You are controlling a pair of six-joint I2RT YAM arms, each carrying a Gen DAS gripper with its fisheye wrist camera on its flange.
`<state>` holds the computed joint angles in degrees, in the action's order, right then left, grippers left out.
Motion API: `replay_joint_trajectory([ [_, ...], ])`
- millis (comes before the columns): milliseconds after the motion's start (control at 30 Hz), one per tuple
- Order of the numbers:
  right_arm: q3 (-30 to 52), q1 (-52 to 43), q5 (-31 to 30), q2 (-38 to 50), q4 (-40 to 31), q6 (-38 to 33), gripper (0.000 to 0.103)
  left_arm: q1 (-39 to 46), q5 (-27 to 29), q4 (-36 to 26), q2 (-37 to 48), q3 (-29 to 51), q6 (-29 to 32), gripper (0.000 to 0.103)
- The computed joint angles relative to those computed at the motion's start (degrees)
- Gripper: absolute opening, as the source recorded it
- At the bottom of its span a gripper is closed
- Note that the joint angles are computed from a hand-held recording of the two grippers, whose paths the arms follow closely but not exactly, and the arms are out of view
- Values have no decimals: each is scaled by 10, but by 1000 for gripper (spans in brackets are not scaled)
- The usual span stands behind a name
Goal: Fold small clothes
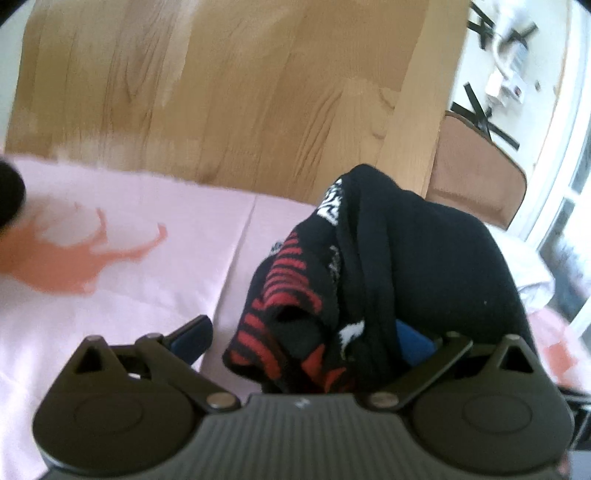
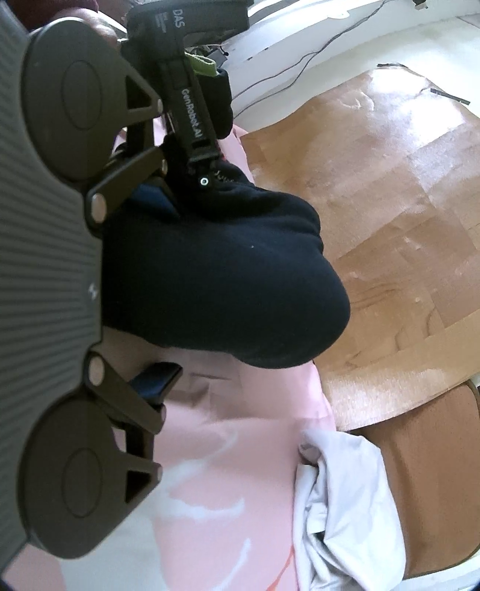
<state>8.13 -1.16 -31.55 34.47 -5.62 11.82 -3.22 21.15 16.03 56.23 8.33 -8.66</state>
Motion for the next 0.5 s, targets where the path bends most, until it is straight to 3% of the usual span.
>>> replay_joint_trajectory([
  [67, 1, -3, -4, 9, 6, 2, 88, 37, 52, 30, 21, -6, -9, 103],
  [200, 1, -20, -28, 22, 14, 2, 89, 69, 96, 65, 45, -13, -18, 103],
  [433, -1, -15, -20, 14, 10, 3, 89, 116, 165, 123, 89, -21, -38, 103],
  [500, -1, -15, -20, 16, 11, 3, 89, 108, 156, 116, 84, -20, -35, 103],
])
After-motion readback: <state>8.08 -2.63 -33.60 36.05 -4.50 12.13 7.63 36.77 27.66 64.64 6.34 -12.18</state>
